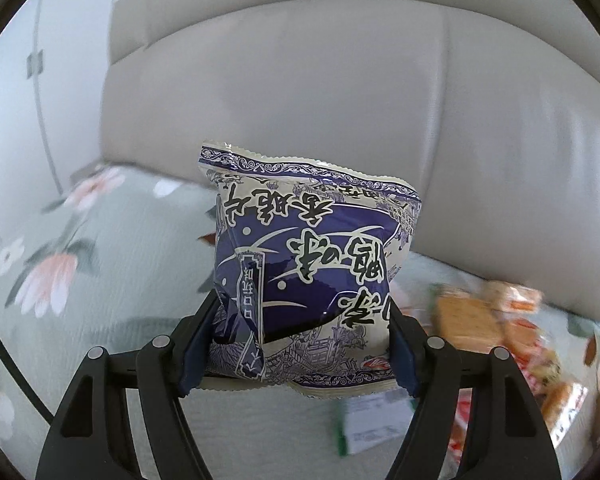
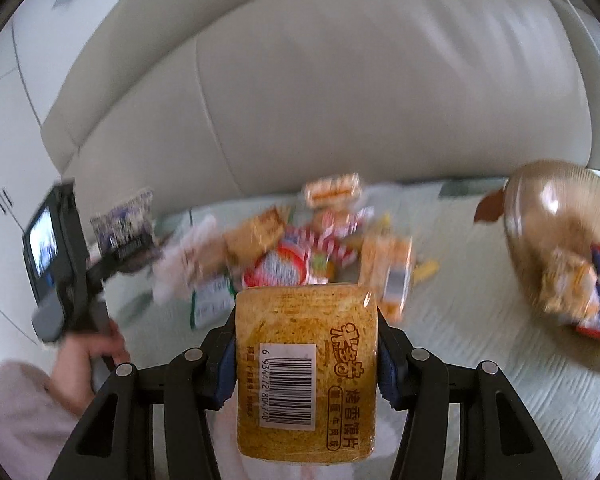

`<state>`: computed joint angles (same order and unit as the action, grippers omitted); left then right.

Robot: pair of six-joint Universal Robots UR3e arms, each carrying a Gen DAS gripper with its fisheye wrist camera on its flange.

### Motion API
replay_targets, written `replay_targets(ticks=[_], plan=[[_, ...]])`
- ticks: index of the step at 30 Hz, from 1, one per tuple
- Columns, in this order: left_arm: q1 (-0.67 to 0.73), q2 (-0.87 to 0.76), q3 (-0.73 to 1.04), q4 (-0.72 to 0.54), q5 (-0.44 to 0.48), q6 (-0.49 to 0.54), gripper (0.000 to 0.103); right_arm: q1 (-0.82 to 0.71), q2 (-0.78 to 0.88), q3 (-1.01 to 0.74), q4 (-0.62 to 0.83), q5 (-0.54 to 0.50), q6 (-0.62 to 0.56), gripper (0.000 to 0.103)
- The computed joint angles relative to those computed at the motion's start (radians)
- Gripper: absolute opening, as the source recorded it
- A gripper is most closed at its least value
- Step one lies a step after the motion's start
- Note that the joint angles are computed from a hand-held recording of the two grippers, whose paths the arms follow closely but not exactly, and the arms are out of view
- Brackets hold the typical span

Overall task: Organize snacks
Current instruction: 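Lift both packs, carry them over the gold bowl and release them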

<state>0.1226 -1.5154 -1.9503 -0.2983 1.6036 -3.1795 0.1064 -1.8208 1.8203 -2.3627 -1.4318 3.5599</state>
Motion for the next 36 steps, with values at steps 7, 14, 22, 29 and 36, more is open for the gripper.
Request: replay_targets(ticks=[7, 14, 22, 29, 36], plan=[[-0.18, -0.04, 0.194, -0.174, 0.034, -0.029, 0.071, -0.345, -0.084, -0.052, 0.126, 0.223, -0.089, 0.054], [-0.407, -0.191, 0.521, -0.355, 0.041, -0.107, 0.071, -0.752, -0.102, -0.159, 0.378, 0.479, -0.297, 0.054], [-0.64, -0.412, 0.895, -0.544, 0.066, -0.111, 0.072, -1.053, -0.129, -0.178, 0.585, 0.617, -0.553, 0.054], [-0.767, -0.549, 1.098, -0.656, 0.075, -0.111, 0.072, -1.233, -0.196, -0.059, 0.633, 0.637, -0.652, 0.054], [-0.801, -0.738, 1.443, -0.933, -0.048, -0.067, 0.083, -1.264, -0.18, -0.06, 0.656, 0.667, -0.664, 0.075]])
